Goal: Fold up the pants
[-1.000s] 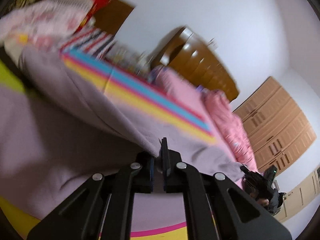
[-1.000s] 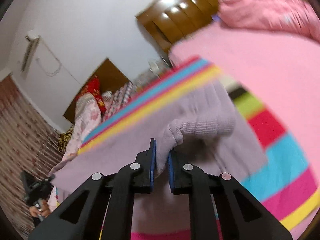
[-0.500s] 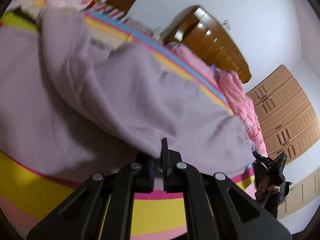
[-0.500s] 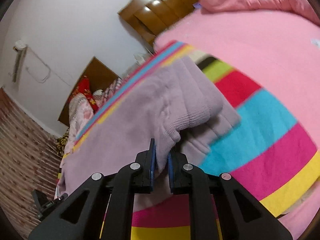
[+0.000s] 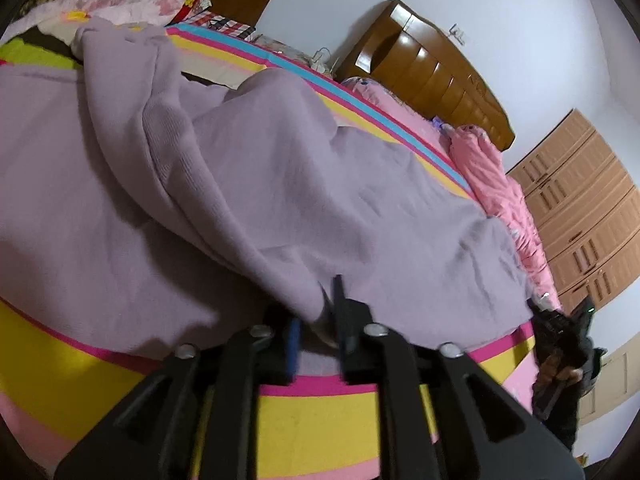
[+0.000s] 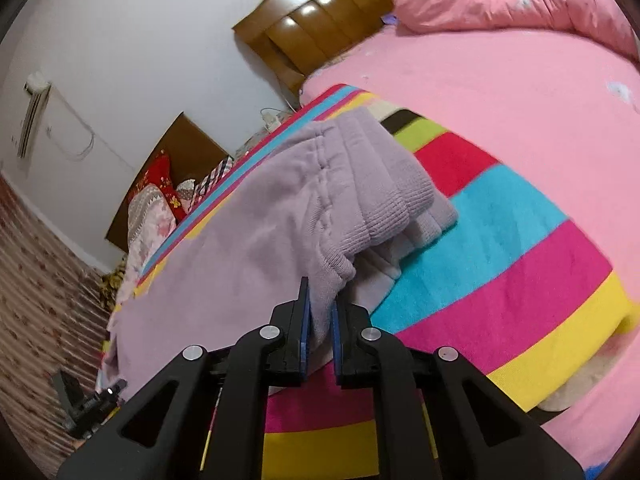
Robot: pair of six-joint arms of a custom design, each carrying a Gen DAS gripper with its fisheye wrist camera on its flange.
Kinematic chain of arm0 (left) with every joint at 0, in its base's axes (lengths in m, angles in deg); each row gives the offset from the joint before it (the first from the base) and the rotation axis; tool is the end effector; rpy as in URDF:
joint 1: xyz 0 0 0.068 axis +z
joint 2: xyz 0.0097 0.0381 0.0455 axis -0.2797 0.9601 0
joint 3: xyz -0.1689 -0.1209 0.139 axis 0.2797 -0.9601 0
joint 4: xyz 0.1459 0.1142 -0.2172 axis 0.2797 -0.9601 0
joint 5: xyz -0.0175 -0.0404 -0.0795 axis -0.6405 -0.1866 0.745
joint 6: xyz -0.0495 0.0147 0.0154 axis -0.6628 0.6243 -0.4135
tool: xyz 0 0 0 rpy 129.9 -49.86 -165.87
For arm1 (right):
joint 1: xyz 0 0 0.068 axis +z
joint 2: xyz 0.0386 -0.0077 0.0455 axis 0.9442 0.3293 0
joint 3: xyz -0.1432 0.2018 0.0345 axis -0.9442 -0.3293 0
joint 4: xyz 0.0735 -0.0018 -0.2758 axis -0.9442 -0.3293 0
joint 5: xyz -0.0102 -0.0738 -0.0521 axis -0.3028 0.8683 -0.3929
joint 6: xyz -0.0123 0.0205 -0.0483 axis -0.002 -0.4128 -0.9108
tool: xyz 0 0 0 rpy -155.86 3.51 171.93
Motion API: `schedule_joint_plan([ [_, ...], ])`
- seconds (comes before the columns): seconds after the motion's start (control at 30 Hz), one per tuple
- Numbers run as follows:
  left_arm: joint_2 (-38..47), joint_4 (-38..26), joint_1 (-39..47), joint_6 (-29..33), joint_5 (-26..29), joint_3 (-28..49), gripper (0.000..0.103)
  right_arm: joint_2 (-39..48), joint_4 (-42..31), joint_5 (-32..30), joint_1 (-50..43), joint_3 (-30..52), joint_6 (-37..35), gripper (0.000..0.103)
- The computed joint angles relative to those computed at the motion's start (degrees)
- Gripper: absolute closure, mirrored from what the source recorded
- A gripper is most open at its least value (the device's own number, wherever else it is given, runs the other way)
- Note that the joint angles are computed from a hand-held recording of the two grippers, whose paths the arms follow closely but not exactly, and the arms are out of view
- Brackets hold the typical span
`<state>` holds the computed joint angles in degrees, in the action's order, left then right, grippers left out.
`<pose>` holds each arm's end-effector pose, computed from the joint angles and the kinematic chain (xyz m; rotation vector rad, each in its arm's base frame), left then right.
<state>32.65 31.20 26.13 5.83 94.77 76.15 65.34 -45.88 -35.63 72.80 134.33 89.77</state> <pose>0.2003 0.1498 0.2077 -0.4849 2.3101 -0.6033 0.2943 0.0270 0.1963 0.2500 2.3512 0.8072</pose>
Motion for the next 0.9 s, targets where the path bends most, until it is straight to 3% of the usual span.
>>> schedule_joint_plan([
  [0.07, -0.31, 0.63, 1.00, -0.88, 3.40, -0.87, 0.046, -0.86, 2.54, -0.75, 0.05, -1.92, 1.35, 0.084],
  [0.23, -1.26, 4.08, -2.22, -5.81, 1.19, -1.61, 0.042, -1.96, 0.65, -2.27, 0.55, -1.20, 1.17, 0.066],
  [0.33, -1.79, 5.03, -3.16, -7.77, 0.32, -1.99, 0.042, -1.87, -1.35, -3.44, 0.75, -0.71, 0.49, 0.065],
  [0.43, -3.28, 4.51, -3.32, -8.29, 0.39, -2.82, 0.048, -2.50, -1.79, -1.93, 2.15, -1.00, -0.88, 0.068],
  [0.5, -3.74, 4.08, -4.18, -6.92, -1.31, -3.02, 0.063, -2.35, -1.68, -0.19, 2.57, -0.84, -1.08, 0.081],
  [0.57, -3.64, 3.62, -4.43, -5.85, -2.61, -2.82, 0.091, -2.55, -0.49, 0.33, 2.51, -0.83, -0.62, 0.091],
  [0.7, -6.46, 2.75, -3.22, -3.96, -1.73, -3.14, 0.093, -8.28, 1.04, 4.23, 4.28, -2.22, -3.03, 0.094],
  [0.9, -2.70, 3.44, -3.10, -1.88, -2.29, -3.50, 0.090, -3.65, 0.19, 0.89, 1.93, -3.36, -1.78, 0.093],
])
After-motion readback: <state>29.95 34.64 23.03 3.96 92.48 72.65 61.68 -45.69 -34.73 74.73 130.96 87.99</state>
